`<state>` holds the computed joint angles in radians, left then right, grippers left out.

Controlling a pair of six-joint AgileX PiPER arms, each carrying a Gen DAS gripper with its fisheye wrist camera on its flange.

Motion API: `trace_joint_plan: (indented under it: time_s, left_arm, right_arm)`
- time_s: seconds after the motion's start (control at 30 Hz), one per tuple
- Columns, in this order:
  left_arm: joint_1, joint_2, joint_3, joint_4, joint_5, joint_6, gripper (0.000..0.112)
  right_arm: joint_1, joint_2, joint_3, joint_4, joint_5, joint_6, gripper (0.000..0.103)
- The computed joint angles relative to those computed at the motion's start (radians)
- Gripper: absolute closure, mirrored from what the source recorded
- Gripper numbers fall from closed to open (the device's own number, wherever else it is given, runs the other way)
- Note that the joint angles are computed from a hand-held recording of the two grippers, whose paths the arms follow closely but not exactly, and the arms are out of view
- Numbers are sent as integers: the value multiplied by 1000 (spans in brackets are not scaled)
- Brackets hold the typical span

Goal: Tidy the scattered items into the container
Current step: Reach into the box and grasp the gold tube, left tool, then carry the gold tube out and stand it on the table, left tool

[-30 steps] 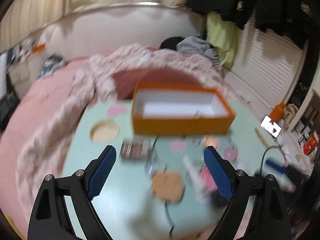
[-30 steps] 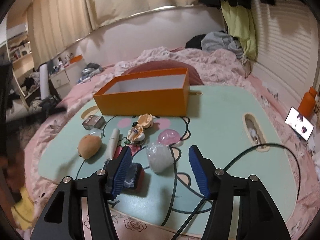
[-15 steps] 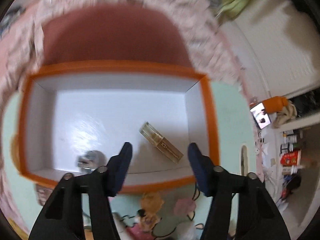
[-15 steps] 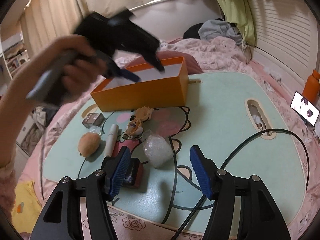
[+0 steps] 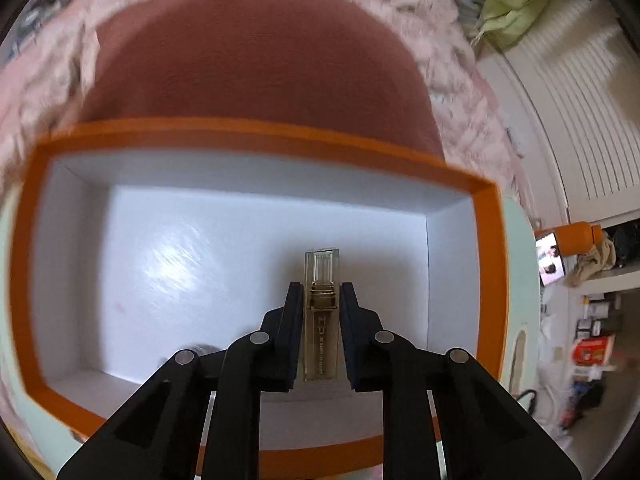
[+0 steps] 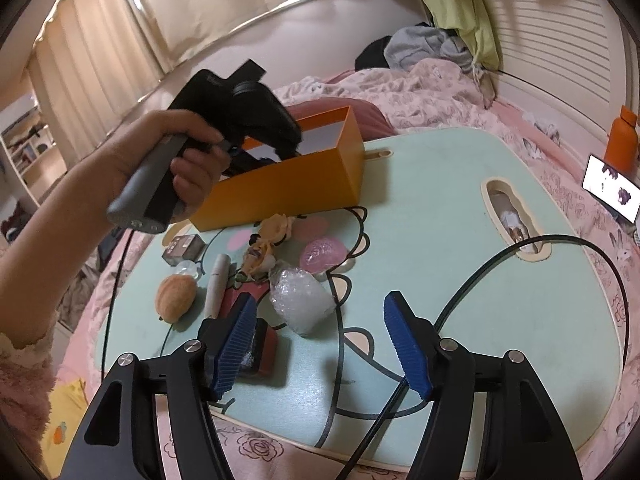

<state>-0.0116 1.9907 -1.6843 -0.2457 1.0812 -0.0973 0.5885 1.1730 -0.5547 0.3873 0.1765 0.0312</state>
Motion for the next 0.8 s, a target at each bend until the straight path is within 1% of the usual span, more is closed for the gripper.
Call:
trace_joint_plan:
  time_s: [0.07,0.13,0.2,0.27,0.3,0.33,0.43,0.53,0.6,0.67,0.73,0.8]
  left_arm:
    - [38,-49,34,-67,-22,58,94]
    - [74,-101,57,-124,-26,124,94]
    - [106,-190,109,-177,-28,206,94]
    - [142,-282,173,-250,-19,299,94]
    - [177,-336,217,-286,-3,358,94]
    - [201,-366,233,-306,14,392,94]
    - [253,-480,372,-328,21,474,93]
    - [288,-521,477,-310,19,528,93]
    - [287,-519,529,-284,-21,546,93]
    - [274,-529,589,-249,-79,540,93]
    - [289,-522,624,-283,-111,575,93]
    - [296,-511,637,-302,-127,584,92]
  right_arm:
    - [0,1,0,-2,-1,3,37]
    - [-1,3,-1,-4,1,5,37]
    - [-3,4,-2,-3,3,7,37]
    - [-7,5,-3,0,4,5,37]
    - [-11,7,-4,20,6,-17,37]
    - [-14,10,-6,33,9,-31,37]
    - [-14,25,-15,30,17,-27,37]
    - [-10,33,-23,11,22,-8,37]
    - [-1,34,-25,-39,22,42,37]
    - [3,33,-26,-69,22,71,37]
    - [3,35,-29,-68,25,70,37]
    - [-5,39,-30,-27,28,31,37]
